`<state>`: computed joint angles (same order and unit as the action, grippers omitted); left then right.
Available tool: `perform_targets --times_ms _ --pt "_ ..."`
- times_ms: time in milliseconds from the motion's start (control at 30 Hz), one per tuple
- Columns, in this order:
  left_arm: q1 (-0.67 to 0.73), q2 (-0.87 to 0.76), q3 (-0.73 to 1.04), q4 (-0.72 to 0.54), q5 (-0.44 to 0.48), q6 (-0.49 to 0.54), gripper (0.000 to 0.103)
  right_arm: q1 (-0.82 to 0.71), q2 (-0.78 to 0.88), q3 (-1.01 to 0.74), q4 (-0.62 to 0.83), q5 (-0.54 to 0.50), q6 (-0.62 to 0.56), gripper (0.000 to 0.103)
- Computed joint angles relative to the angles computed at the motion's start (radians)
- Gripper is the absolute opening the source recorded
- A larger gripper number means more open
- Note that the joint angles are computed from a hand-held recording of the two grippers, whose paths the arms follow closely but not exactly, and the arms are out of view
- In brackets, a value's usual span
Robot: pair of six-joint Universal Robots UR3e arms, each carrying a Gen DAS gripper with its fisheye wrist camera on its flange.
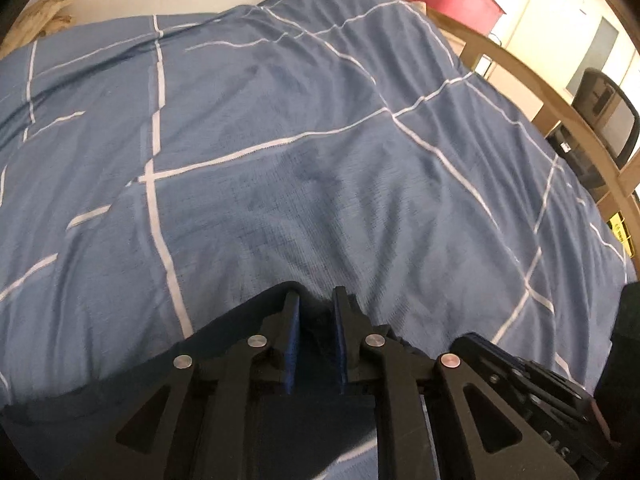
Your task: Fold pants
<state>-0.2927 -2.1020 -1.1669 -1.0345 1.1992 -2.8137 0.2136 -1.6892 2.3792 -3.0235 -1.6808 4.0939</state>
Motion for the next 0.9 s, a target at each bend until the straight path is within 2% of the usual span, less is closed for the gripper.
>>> perform_targets --times_ms 33,100,133,200,300,367,467,567,667,767,867,900 --pt "0.0 -0.015 0.032 -0.032 -0.009 0.006 0.023 -0.003 -0.01 0.009 0.002 -0.005 0.005 0.012" --pt "0.011 -0.003 0.033 -0.03 -0.052 0.016 0.032 -0.015 -0.022 0.027 -0.011 0.004 0.001 0.03" --pt "0.016 0.013 0.024 -0.015 -0.069 0.014 0.04 -0.014 -0.027 0.031 -0.013 0.001 0.006 0.034" --pt "0.025 0.057 0.011 -0.009 -0.09 0.016 0.048 -0.006 -0.033 0.029 -0.01 -0.009 0.012 0.036" --pt "0.067 0.156 -0.049 -0.059 -0.121 0.068 0.048 0.008 -0.033 0.023 -0.018 0.004 0.017 0.036" --pt "0.112 0.254 -0.156 -0.04 -0.126 0.118 0.048 0.02 -0.029 0.011 -0.011 0.016 0.029 0.036" --pt "0.208 0.403 -0.303 -0.046 -0.091 0.184 0.052 0.06 -0.015 -0.044 0.053 0.01 0.06 0.036" --pt "0.381 0.543 -0.424 -0.125 -0.119 0.313 0.053 0.131 0.023 -0.13 0.118 -0.028 0.076 0.036" --pt "0.57 0.652 -0.494 -0.253 -0.197 0.459 0.053 0.264 0.108 -0.295 0.237 -0.142 0.094 0.036" --pt "0.797 0.773 -0.56 -0.404 -0.289 0.652 0.053 0.394 0.229 -0.483 0.331 -0.253 0.092 0.042" --pt "0.974 0.827 -0.565 -0.564 -0.338 0.846 0.053 0.518 0.373 -0.691 0.4 -0.345 0.083 0.045" --pt "1.037 0.839 -0.57 -0.603 -0.349 0.908 0.053 0.544 0.413 -0.743 0.406 -0.356 0.075 0.049"
